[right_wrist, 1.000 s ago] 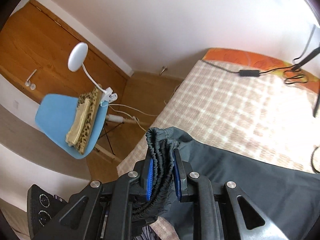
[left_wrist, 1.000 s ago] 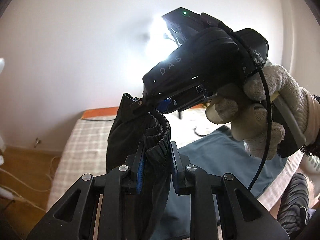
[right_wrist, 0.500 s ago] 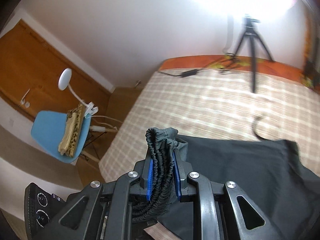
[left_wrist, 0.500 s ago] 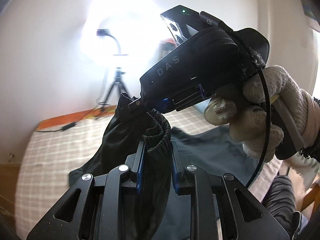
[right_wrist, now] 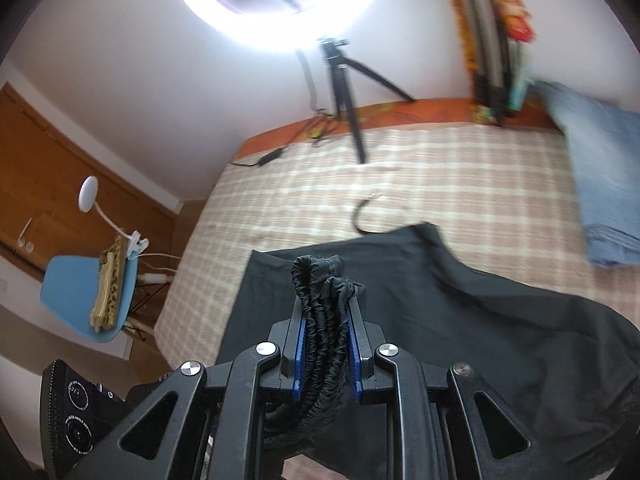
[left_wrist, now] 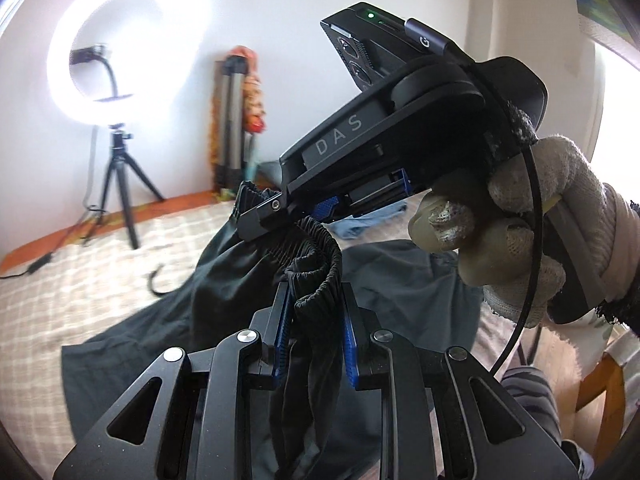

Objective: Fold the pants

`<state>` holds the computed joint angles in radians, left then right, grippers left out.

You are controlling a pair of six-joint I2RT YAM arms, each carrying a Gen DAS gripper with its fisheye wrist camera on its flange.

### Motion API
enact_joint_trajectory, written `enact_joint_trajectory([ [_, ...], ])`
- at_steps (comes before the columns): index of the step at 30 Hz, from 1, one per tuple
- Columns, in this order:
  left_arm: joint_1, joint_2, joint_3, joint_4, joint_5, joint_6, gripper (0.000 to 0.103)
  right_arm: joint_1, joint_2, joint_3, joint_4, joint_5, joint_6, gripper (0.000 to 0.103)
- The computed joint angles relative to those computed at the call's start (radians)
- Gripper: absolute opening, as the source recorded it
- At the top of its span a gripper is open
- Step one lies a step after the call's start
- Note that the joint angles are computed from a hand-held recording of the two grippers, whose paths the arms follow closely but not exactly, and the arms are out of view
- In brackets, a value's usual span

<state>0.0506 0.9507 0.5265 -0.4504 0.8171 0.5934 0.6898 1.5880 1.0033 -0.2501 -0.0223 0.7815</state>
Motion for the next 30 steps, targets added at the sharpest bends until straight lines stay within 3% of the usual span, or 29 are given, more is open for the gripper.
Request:
enact_joint_trajectory([
  [10,-0.402,-0.028,-0.102,0.227,-0.249,-0.264,0.02,-0.088,-0.202,-0.256,0.029,-0.007,-0.003,0.016],
  [13,-0.476,-0.002,-0.097,0.243,-0.283,-0.31,0.021,-0.121,-0.26,-0.322,0.032,-0.017,-0.006,0.016],
  [17,-0.537,0.058,-0.076,0.237,-0.266,-0.344,0.029,-0.176,-0.338,-0.414,0.041,-0.033,-0.021,0.016],
  [20,-0.53,0.055,-0.061,0.161,-0.243,-0.3,0.041,-0.231,-0.399,-0.487,0.052,-0.046,-0.039,0.016],
  [22,-0.474,0.022,-0.058,0.091,-0.207,-0.244,0.042,-0.284,-0.443,-0.544,0.074,-0.082,-0.043,0.016],
  [27,-0.173,-0.005,-0.01,-0.123,-0.113,0.003,0.042,-0.42,-0.542,-0.655,0.074,-0.168,-0.117,0.016],
  [30,0.038,0.064,0.028,-0.17,-0.097,0.173,0.043,-0.508,-0.583,-0.689,0.046,-0.214,-0.176,0.016],
])
